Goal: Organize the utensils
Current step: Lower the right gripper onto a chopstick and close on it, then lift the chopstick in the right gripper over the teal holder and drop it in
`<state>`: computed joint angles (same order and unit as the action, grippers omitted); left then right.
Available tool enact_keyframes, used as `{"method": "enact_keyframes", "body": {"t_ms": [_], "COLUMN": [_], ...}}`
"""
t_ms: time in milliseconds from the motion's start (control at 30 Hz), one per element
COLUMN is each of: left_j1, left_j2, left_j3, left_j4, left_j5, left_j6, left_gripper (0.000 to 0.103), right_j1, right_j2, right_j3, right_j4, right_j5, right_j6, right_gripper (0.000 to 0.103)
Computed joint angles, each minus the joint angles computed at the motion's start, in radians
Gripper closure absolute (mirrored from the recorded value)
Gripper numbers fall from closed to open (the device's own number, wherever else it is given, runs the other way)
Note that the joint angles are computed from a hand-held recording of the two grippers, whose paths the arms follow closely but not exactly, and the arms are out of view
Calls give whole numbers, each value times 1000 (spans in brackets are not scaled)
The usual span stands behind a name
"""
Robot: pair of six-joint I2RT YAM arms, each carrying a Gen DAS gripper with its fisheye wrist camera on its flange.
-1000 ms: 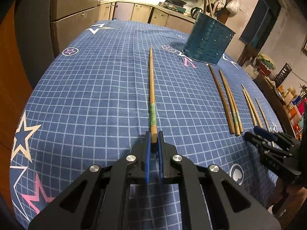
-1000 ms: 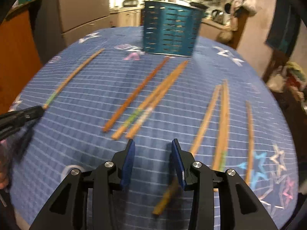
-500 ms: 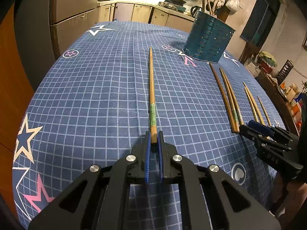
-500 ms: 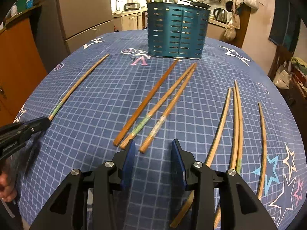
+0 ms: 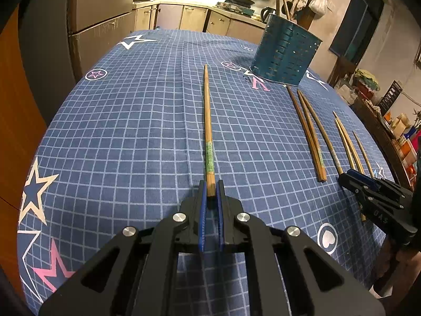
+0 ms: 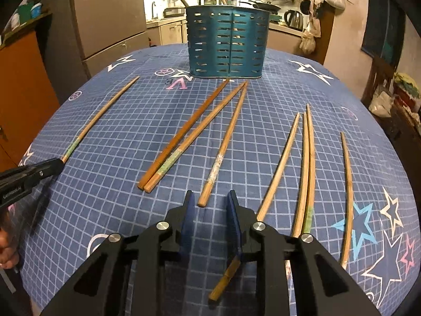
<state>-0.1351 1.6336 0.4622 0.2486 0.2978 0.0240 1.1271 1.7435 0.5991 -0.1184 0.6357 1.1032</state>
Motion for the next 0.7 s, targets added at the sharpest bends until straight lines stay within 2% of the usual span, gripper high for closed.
{"method": "enact_keyframes", "body": {"t_ms": [100,167,200,267,400,500,600,700], "left_j1": [-5,12,23,23,-34,-70,-92,-115], "left_j2": [8,20,27,29,6,-74,-202,-346], "left_j3": [6,16,20,20,3,-68,-134,-172], "left_j4": [-2,-10,-11,-9,7,77,87,48], "left_j5": [7,44,58,58,-35,-126,-180,-227], "left_j6": [18,31,35,42,43,22,-4,-20], "left_gripper": [97,97,97,97,97,98,98,98], "right_j1": [14,21,21,18,17,52,119,191], "right_j2": [9,6,0,-16,-50,-99,-181,-254], "right_j3": [11,7,1,-24,-81,-125,-146,-136], "right_j4": [-18,-22,-21,8,86,87,9,-125], "right_j5": [13,18,19,13,8,36,109,189], "right_j6": [36,58,67,73,91,123,162,209], "right_gripper": [76,91,95,95,95,95,95,95]}}
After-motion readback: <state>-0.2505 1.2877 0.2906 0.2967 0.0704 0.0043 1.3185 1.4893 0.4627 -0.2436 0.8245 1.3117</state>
